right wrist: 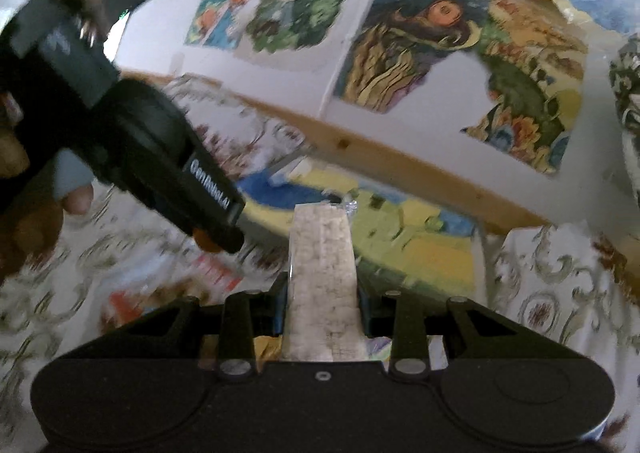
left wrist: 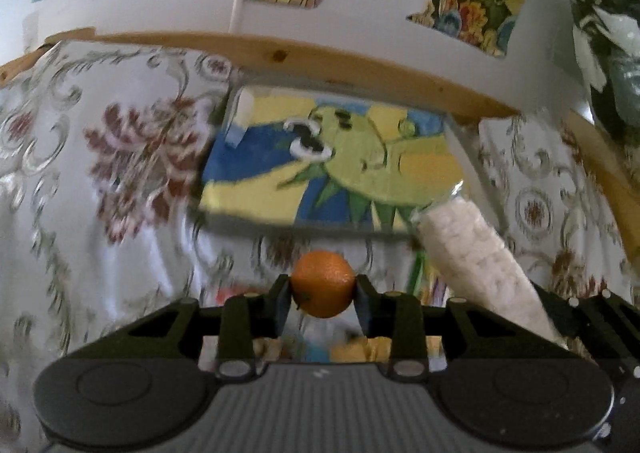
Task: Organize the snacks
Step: 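Carry the rice-cake bar and orange over the painted grey tray with both tools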
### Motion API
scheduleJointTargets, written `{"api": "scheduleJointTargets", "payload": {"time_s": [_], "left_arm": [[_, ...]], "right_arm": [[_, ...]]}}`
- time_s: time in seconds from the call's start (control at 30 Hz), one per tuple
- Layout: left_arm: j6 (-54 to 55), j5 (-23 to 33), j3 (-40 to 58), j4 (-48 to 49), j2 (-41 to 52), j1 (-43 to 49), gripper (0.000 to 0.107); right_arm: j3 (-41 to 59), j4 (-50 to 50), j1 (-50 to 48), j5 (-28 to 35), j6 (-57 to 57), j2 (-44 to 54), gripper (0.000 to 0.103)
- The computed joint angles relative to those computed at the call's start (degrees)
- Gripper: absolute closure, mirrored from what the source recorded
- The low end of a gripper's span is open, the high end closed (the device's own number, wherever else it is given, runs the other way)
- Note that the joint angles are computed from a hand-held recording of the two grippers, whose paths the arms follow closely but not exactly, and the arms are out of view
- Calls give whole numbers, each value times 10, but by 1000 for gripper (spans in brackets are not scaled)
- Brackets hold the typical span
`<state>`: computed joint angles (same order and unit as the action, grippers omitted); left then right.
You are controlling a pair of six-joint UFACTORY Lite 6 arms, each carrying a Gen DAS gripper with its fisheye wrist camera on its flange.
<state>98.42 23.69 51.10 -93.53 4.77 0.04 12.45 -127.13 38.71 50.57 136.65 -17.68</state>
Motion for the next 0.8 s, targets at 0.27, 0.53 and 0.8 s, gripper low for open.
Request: {"api": "scheduleJointTargets", "payload": {"time_s": [0.27,0.53,0.8], "left_arm": [[-122,8,306,71,233,-12,70],[-333,11,619,265,458,-28,70],[-452,74,833,378,617,-38,70]], "right_arm": [[234,-328,-259,-48,157,224,68],[572,-428,-356,-189,219,455,68],[690,-315,-366,-252,156,564,68]]}}
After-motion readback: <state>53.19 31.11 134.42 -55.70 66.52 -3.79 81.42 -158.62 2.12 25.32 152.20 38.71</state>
